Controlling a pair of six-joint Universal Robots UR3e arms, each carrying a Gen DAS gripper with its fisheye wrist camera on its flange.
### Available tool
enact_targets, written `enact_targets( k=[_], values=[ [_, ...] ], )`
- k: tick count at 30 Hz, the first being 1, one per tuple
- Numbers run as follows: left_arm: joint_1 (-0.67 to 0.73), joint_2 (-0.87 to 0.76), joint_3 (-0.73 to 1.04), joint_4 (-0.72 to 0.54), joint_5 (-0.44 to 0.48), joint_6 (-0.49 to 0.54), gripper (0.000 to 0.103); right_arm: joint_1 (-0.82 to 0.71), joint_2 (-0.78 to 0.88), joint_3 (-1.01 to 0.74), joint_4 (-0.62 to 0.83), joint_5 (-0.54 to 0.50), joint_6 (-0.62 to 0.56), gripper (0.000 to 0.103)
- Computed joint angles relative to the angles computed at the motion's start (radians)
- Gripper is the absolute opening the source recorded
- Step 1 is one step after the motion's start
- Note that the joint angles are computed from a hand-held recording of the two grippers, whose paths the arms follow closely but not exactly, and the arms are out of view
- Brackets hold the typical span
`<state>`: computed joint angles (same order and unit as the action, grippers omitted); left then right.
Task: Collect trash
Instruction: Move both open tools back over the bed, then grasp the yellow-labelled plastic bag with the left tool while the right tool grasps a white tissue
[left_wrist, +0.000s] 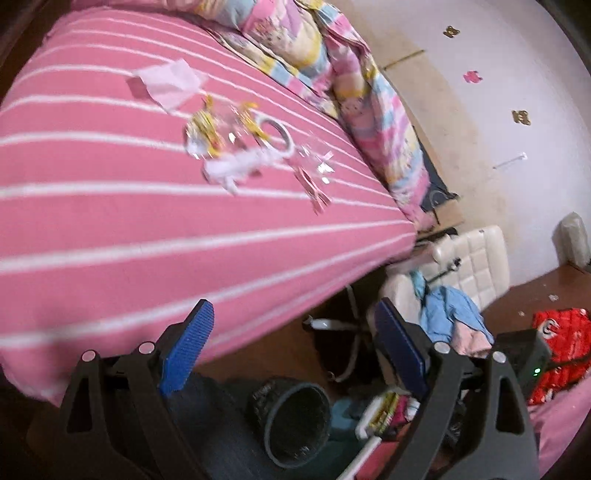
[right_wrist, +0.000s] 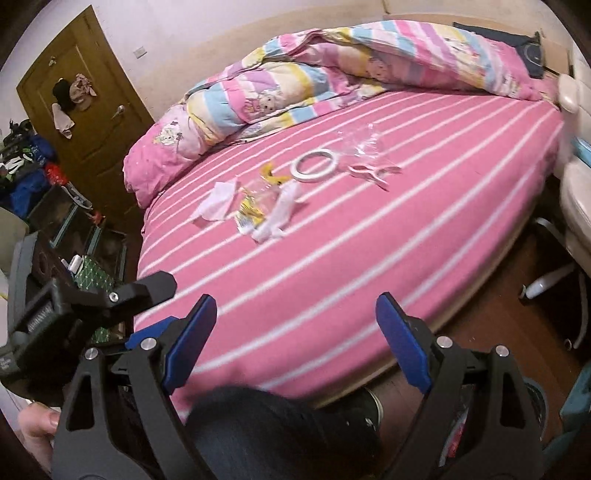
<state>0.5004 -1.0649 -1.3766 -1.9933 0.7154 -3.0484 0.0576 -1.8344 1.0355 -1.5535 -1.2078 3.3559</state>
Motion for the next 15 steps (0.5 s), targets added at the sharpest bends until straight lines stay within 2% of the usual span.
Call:
enact_targets(
  k=[3,11,15],
  values=[
    [-0.010,-0.076,-0.001,0.104,0.030,-0.042,0.086,0.060,0.145,-0.099,-0.045,-0.017,0.045,0.087],
    [-0.064,-0.315,0.022,0.368,0.114,-0.176,0.086,0.086,0.424,-0.311,-0.055,0.019,0.116,0.087],
    [-0.098,-0.471,0.068,0.484,0.140,-0.246,0.086,0.100,0.605,-0.488,-0.036,0.026,0.173,0.087]
  ],
)
